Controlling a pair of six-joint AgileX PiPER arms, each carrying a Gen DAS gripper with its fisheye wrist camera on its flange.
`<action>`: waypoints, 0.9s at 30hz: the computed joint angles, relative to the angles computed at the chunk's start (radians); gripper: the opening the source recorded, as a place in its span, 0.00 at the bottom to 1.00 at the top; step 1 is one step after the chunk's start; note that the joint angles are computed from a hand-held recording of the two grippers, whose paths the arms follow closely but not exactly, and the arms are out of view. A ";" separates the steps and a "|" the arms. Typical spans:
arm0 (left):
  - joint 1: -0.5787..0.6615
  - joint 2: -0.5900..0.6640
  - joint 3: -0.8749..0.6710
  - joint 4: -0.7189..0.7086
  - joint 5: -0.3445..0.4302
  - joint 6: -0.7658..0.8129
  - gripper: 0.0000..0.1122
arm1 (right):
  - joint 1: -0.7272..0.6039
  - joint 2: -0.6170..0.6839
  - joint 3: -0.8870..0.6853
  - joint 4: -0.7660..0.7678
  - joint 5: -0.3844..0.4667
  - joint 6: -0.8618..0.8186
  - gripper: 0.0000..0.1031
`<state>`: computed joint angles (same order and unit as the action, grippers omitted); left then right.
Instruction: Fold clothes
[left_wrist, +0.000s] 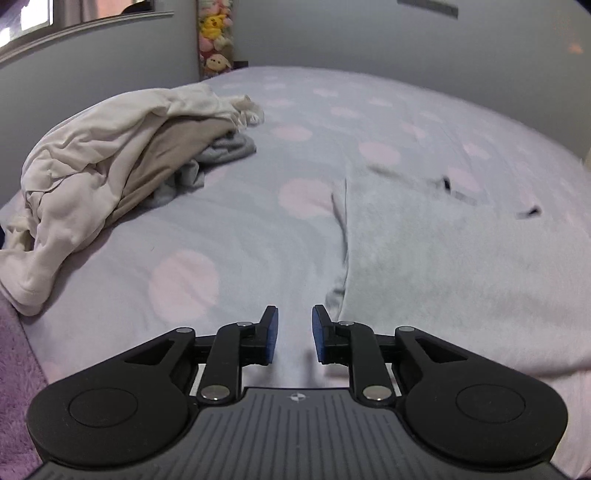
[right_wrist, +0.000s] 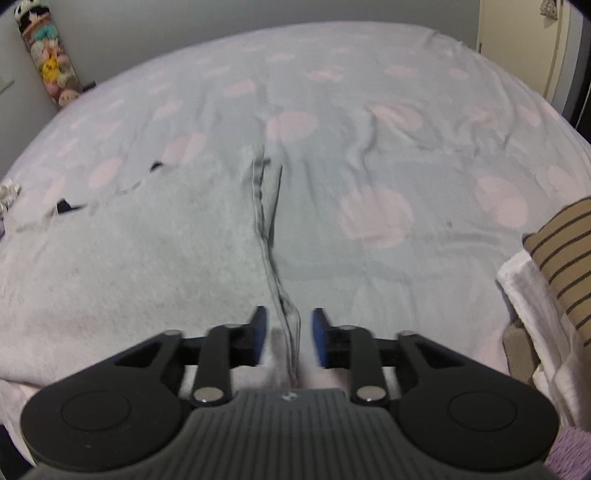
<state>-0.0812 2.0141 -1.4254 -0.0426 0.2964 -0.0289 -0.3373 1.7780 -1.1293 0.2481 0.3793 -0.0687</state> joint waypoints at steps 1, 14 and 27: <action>0.004 0.007 -0.016 -0.059 0.004 0.045 0.16 | -0.015 0.009 -0.008 0.083 -0.001 -0.062 0.34; -0.055 0.322 -0.571 0.002 0.266 0.032 0.16 | -0.067 0.301 -0.314 0.531 0.002 -0.326 0.53; -0.118 0.534 -0.851 0.185 0.372 -0.125 0.19 | -0.083 0.466 -0.482 0.675 0.053 -0.463 0.35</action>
